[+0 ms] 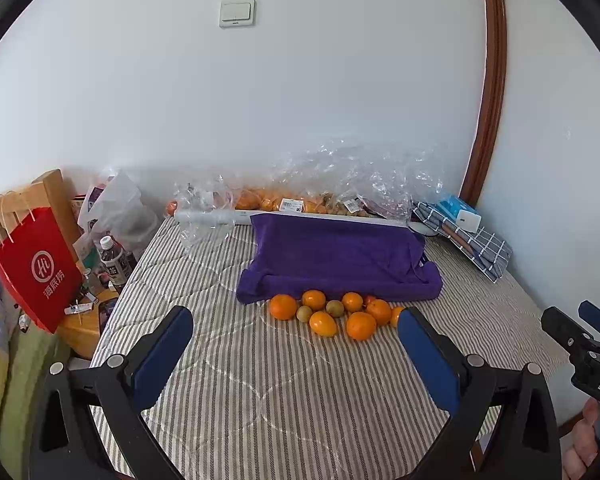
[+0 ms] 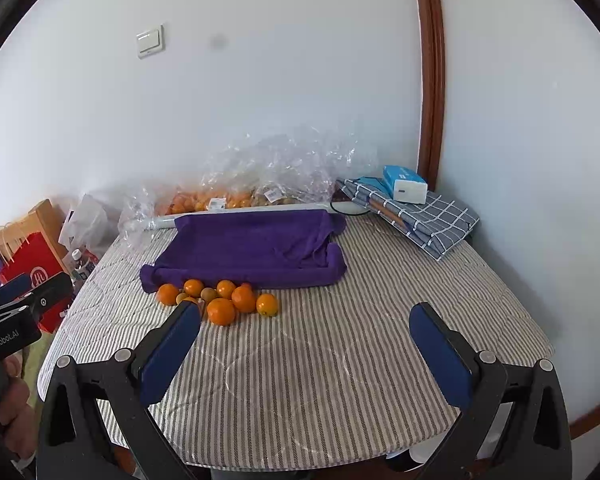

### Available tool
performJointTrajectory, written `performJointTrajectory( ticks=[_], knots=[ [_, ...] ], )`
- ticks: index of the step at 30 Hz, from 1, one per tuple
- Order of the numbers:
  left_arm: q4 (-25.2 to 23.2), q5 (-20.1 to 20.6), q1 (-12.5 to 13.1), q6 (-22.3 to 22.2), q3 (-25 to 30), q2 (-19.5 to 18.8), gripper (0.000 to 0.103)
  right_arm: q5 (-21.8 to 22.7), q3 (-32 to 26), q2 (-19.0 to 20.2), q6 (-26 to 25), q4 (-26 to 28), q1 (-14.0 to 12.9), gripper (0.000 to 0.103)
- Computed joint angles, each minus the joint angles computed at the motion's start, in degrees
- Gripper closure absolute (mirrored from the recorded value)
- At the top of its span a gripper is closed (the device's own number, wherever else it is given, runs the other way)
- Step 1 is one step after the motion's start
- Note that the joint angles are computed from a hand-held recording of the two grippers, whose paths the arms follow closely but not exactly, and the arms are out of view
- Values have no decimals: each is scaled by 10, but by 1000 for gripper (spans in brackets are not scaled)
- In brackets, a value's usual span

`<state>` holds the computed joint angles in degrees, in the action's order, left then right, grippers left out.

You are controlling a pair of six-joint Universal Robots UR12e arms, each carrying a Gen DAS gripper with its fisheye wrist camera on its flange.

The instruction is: Organize fruits

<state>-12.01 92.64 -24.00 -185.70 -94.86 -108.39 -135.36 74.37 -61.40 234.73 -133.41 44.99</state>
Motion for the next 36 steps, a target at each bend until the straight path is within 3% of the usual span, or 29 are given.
performJointTrajectory(
  ticks=[36],
  knots=[
    [12, -3, 3, -1, -6, 4, 0, 7, 1, 1, -7, -18, 0, 0]
  ],
)
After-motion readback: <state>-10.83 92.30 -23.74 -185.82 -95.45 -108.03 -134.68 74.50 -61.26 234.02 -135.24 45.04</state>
